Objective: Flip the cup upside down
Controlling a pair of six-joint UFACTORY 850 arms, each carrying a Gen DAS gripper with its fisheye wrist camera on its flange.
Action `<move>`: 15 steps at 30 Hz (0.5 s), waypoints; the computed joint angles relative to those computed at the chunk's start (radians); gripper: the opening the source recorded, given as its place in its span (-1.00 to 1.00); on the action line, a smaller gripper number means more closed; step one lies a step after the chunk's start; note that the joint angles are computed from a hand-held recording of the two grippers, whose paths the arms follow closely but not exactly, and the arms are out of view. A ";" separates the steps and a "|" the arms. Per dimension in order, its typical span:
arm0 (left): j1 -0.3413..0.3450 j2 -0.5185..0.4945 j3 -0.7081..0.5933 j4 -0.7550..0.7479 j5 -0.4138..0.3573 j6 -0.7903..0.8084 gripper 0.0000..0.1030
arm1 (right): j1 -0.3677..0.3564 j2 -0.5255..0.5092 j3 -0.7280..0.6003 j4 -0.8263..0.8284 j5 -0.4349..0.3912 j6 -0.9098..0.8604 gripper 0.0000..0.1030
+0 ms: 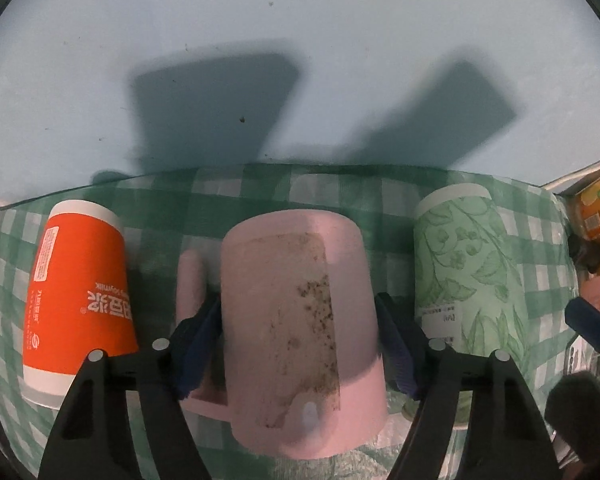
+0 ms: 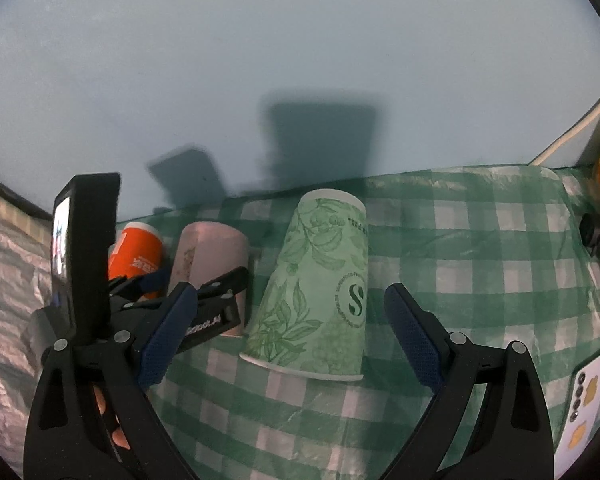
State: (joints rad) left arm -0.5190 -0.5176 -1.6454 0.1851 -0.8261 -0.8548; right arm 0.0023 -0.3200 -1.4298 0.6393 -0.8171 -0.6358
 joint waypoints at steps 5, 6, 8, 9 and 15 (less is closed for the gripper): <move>0.006 0.018 0.020 0.002 0.018 0.023 0.44 | -0.001 0.004 0.007 0.005 0.004 -0.006 0.83; 0.005 0.021 0.023 0.011 0.019 0.024 0.44 | -0.003 0.004 0.009 0.010 0.005 -0.011 0.83; 0.001 0.034 0.038 0.024 0.028 0.029 0.44 | -0.006 0.003 0.014 0.025 0.010 -0.022 0.83; 0.001 0.040 0.041 0.025 0.031 0.036 0.44 | -0.007 0.004 0.015 0.030 0.011 -0.025 0.83; -0.008 0.087 0.083 0.064 0.061 0.049 0.43 | -0.021 0.034 0.050 0.079 0.017 -0.072 0.83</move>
